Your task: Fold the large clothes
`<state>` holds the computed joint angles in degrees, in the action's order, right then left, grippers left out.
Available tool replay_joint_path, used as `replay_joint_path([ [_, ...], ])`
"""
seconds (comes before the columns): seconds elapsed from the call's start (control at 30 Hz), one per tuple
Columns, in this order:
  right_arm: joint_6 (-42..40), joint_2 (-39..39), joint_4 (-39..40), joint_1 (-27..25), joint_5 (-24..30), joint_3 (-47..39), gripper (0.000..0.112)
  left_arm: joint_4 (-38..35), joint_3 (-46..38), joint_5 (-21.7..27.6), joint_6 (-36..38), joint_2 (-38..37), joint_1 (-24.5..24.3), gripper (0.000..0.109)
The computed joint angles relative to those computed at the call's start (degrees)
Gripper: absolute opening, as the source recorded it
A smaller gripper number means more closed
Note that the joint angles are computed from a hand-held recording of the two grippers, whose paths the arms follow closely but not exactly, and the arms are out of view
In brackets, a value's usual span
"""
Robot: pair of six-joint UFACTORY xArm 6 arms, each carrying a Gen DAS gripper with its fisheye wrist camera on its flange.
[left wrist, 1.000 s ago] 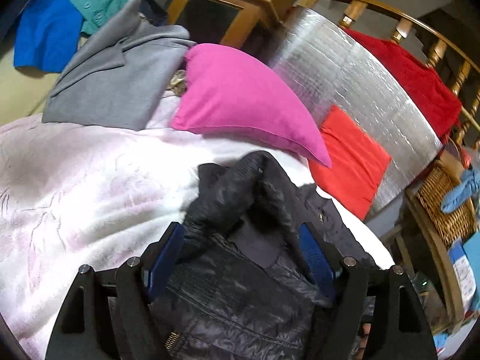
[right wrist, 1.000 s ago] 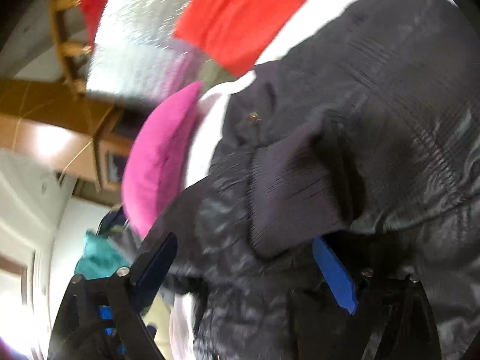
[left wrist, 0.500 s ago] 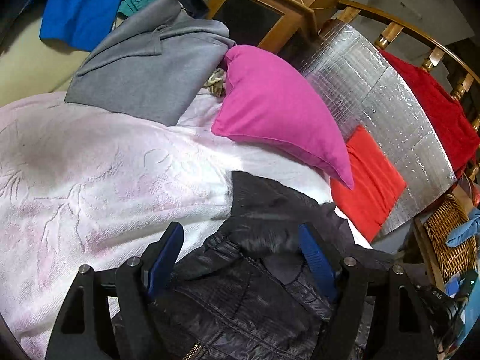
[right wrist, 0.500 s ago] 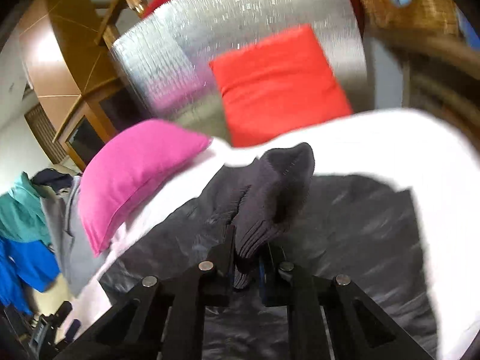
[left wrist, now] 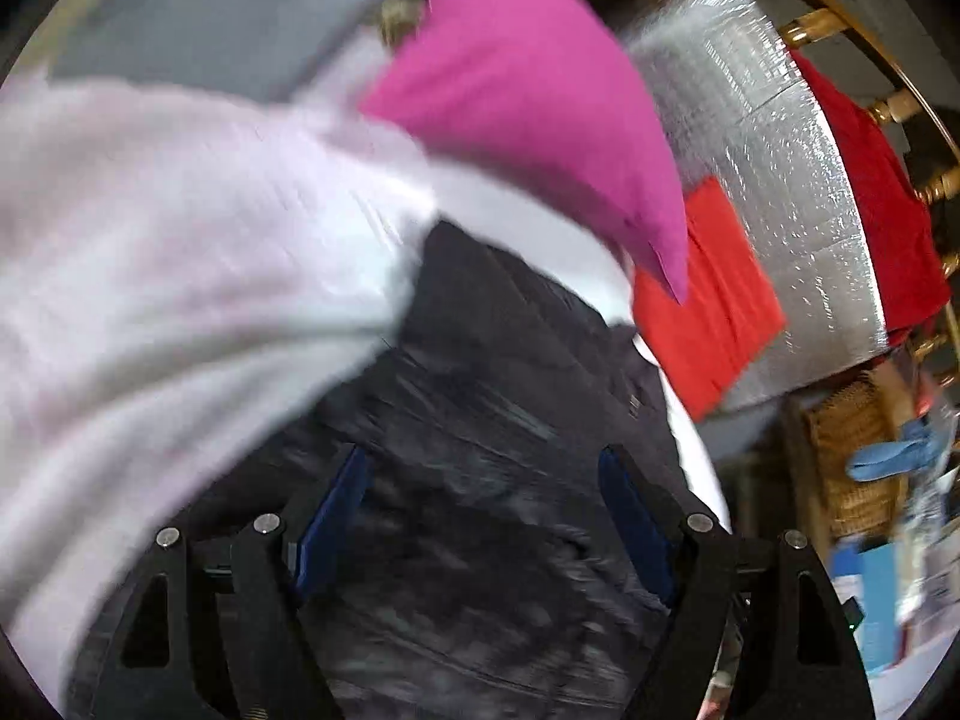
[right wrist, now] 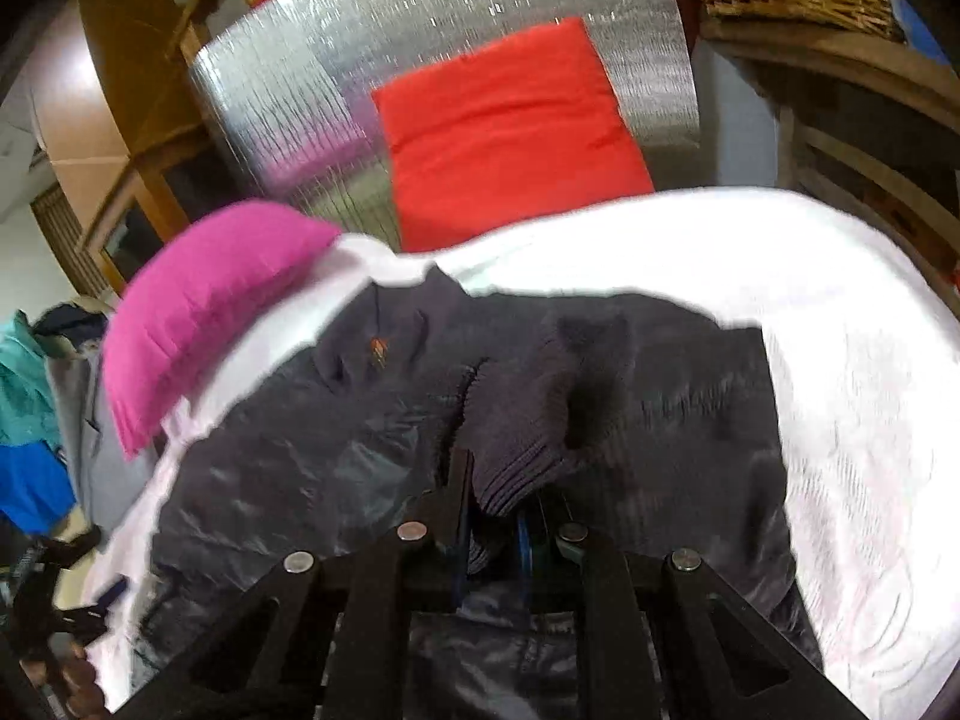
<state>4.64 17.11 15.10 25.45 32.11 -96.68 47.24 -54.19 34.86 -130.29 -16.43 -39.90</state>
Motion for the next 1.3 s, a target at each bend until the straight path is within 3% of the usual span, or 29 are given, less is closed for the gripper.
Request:
replay_joint_path([
  [0.2,-2.9,-0.9,1.4,0.1,0.6,-1.5,0.013,-7.4,-0.2,-10.9,0.6,5.0,4.6,0.075],
  [0.23,-3.2,-0.6,1.4,0.1,0.8,-2.0,0.013,-6.7,-0.1,-12.2,-0.6,5.5,5.0,0.066],
  [0.27,-3.4,-0.4,1.4,0.1,1.2,-2.7,0.013,-6.8,-0.4,-11.3,-0.5,5.8,5.2,0.031],
  [0.3,-3.7,-0.1,1.5,0.1,1.3,-3.4,0.013,-8.8,-0.9,-9.5,2.0,6.0,5.1,0.013],
  [0.37,-5.1,-1.5,2.3,0.1,-0.2,-2.4,0.012,-6.4,-0.6,-8.1,1.0,5.2,5.4,0.01],
  [0.4,-6.5,-3.1,2.9,0.2,-2.4,-0.3,0.012,-3.9,-0.5,-7.3,-0.2,4.7,5.2,0.01],
  [0.47,-6.5,-4.4,1.7,0.4,-5.2,3.5,0.012,-4.5,-2.2,-3.5,4.7,5.8,3.8,0.01],
  [0.5,-3.3,-3.3,-2.1,0.4,-3.7,3.7,0.012,-8.4,-2.7,-2.8,8.5,7.4,3.7,0.009],
  [0.57,1.3,0.0,-7.0,-0.2,3.1,4.2,0.012,-15.4,-1.5,-6.0,14.4,9.1,4.2,0.013],
  [0.7,-0.2,-1.0,-0.7,-1.1,0.8,8.9,0.012,-16.2,-1.3,-4.4,20.3,6.7,3.3,0.024],
  [0.8,-1.6,0.2,2.8,-1.6,4.3,5.8,0.021,-17.4,-2.1,-0.1,26.1,4.5,1.7,0.037],
  [0.83,-2.7,0.3,5.0,-2.1,5.1,5.4,0.036,-18.3,-1.8,0.8,28.0,3.3,1.2,0.041],
  [0.87,-5.7,-0.3,9.7,-2.7,5.6,5.8,0.06,-18.3,-2.0,2.4,28.6,2.5,0.7,0.049],
  [0.97,-8.3,-4.7,12.1,-3.1,4.0,10.3,0.07,-14.1,1.0,5.8,27.0,-3.6,-0.4,0.061],
  [1.1,-3.8,-9.2,7.1,-3.4,-0.7,13.8,0.07,-12.8,1.3,5.1,27.8,-4.3,3.0,0.063],
  [1.17,-4.4,-9.2,7.2,-2.6,-3.9,12.8,0.07,-17.7,-0.2,2.8,34.0,-0.8,6.2,0.063],
  [1.23,-8.3,-7.2,8.7,-0.9,-3.8,9.2,0.07,-23.7,-1.5,-0.8,39.8,2.9,8.8,0.063],
  [1.27,-10.9,-5.5,9.4,0.1,-2.8,6.8,0.07,-25.3,-2.9,-0.9,41.7,5.1,9.5,0.061],
  [1.3,-13.3,-3.4,10.3,0.9,-0.8,3.9,0.07,-25.2,-4.3,-0.6,43.0,6.9,9.8,0.049],
])
